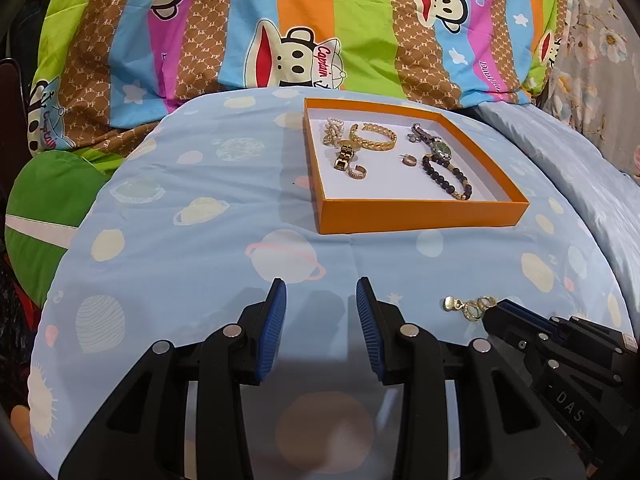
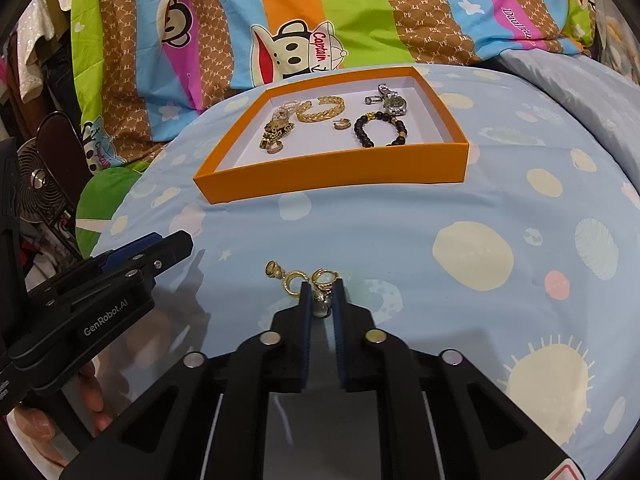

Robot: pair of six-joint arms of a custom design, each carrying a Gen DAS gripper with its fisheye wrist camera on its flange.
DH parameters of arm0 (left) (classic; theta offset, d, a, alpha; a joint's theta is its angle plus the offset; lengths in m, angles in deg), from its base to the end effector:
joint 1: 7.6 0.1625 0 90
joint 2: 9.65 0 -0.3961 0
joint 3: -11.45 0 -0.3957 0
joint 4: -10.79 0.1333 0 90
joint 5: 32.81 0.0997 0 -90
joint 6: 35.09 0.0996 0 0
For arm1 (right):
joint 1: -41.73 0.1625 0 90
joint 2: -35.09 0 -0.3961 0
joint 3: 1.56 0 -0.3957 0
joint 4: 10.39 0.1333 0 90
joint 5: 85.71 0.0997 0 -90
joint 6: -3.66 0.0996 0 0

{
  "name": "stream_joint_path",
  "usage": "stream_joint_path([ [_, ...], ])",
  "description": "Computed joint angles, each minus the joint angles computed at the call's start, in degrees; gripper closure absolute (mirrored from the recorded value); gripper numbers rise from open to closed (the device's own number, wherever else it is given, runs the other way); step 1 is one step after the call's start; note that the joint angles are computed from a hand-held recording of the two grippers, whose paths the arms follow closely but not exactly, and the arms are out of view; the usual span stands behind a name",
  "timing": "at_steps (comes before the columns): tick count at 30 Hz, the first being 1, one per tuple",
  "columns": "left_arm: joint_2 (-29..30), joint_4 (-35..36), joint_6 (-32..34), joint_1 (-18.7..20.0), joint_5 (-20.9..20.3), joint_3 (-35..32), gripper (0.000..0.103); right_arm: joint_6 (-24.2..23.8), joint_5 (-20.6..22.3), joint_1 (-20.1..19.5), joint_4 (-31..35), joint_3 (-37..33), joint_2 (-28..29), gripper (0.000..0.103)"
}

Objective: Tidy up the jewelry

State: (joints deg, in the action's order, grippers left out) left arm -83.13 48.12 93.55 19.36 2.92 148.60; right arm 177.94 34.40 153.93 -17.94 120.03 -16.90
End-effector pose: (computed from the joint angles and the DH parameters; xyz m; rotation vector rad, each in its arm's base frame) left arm -0.0626 -0.2721 0.1495 0.3516 2.3072 -0.8826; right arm 0.2034 -0.2779 -0.0191 0.4578 -2.5624 0.7398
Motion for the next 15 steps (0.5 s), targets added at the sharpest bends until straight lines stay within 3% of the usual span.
stream_joint_path([
  [7,-0.8,-0.5,1.3,-0.2,1.0,0.1,0.067,0.0,-0.2,-0.5,-2.1,2.0,-2.2,0.096],
  [11,-1.4,-2.3,3.1,-1.3,3.4,0.2,0.048,-0.6,1.5,-0.8,-4.0,4.2,-4.7,0.096],
  [15,2.3,-4.0,3.6,-3.3,5.2,-0.8,0.048,-1.2,1.3,-2.9,-5.2,6.7,-8.0,0.096],
])
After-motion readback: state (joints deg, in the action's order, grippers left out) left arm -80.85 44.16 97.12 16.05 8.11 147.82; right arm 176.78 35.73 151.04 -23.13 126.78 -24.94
